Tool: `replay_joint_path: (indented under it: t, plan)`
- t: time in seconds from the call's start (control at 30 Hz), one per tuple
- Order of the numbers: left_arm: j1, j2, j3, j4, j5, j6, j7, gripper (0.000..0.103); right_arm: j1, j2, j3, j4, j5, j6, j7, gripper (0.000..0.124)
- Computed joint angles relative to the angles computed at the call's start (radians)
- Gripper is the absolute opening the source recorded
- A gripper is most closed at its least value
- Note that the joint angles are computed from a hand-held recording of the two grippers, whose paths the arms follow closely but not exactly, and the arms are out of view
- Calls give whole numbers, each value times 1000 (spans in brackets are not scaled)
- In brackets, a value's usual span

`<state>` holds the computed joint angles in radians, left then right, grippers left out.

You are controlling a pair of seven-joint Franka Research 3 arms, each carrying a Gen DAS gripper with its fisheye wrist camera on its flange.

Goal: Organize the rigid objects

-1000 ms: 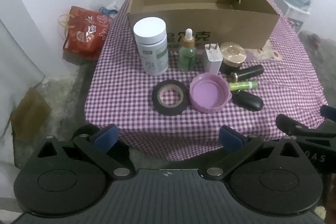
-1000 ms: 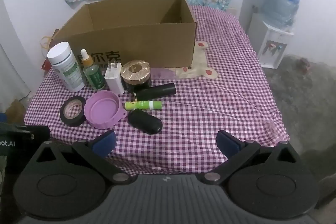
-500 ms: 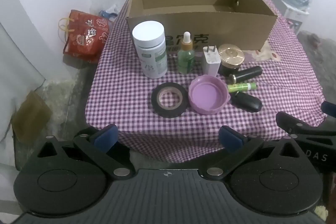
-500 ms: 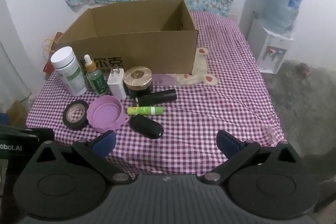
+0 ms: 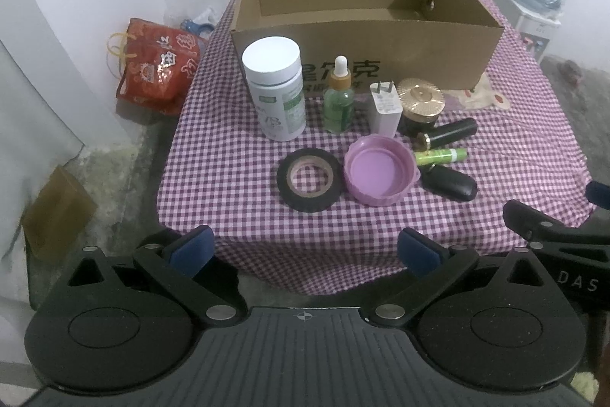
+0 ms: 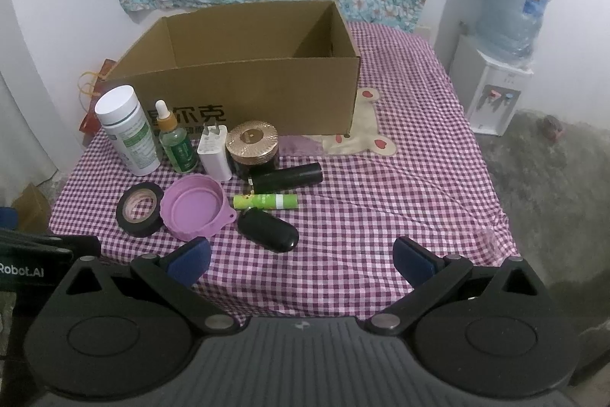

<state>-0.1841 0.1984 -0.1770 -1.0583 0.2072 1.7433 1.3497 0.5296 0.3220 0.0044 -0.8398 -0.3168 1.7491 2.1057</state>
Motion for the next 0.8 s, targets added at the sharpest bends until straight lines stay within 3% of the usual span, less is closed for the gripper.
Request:
replay_joint_path:
  t: [0.8]
  plan:
    - [-3, 2, 0, 4, 10, -4, 10, 103, 3, 6, -2, 14, 0, -3, 3, 103]
